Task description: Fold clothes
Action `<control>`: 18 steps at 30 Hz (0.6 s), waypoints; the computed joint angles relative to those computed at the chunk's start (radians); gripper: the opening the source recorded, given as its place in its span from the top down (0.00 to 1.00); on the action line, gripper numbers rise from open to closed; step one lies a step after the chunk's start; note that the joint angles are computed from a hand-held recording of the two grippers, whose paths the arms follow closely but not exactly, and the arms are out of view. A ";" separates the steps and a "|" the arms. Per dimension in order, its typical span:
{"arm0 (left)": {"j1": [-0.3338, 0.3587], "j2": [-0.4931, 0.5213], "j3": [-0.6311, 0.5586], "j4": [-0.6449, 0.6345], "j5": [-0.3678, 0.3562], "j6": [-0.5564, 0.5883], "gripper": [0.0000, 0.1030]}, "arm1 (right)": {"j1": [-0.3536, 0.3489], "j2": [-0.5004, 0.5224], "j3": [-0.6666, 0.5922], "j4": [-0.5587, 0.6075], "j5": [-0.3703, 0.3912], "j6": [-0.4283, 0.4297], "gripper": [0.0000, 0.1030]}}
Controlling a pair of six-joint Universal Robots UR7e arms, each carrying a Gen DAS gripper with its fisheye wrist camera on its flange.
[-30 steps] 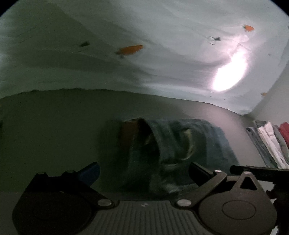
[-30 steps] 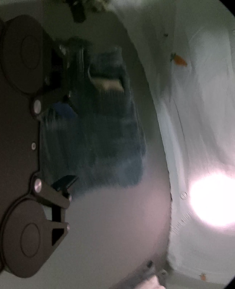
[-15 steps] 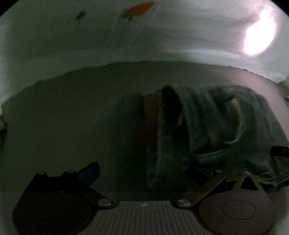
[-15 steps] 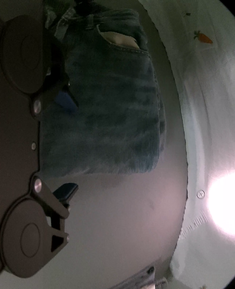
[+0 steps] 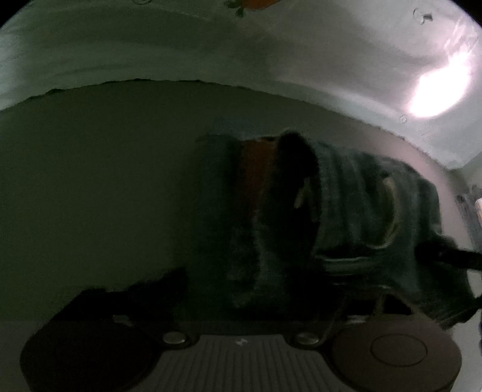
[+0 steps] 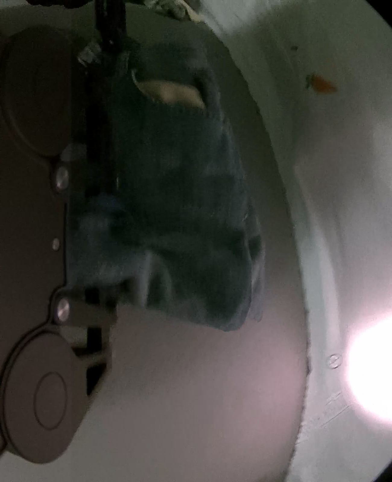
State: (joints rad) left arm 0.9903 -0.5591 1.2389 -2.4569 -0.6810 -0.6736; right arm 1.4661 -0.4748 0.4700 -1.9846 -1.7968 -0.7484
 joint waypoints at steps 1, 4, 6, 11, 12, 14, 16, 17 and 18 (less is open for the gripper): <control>-0.005 0.002 -0.001 -0.011 0.000 0.011 0.51 | -0.005 -0.015 0.017 0.001 0.030 0.022 0.76; -0.021 0.012 -0.011 -0.016 0.024 0.005 0.68 | -0.033 -0.031 -0.004 0.061 0.172 0.182 0.81; -0.037 0.012 -0.005 -0.053 0.035 0.029 0.73 | -0.058 -0.061 0.021 0.073 0.286 0.305 0.82; -0.084 0.022 -0.009 -0.199 0.021 0.164 0.74 | -0.093 -0.213 0.253 -0.044 0.480 0.442 0.84; -0.094 0.030 -0.020 -0.217 0.012 0.196 0.74 | -0.094 -0.245 0.301 -0.072 0.494 0.445 0.84; -0.112 0.049 -0.047 -0.236 -0.005 0.250 0.75 | -0.097 -0.303 0.388 -0.127 0.512 0.444 0.84; -0.132 0.071 -0.074 -0.243 -0.022 0.294 0.75 | -0.107 -0.363 0.468 -0.173 0.533 0.458 0.84; -0.143 0.081 -0.085 -0.248 -0.030 0.316 0.75 | -0.115 -0.393 0.506 -0.196 0.546 0.472 0.84; -0.154 0.092 -0.095 -0.256 -0.040 0.337 0.75 | -0.125 -0.422 0.541 -0.220 0.561 0.484 0.84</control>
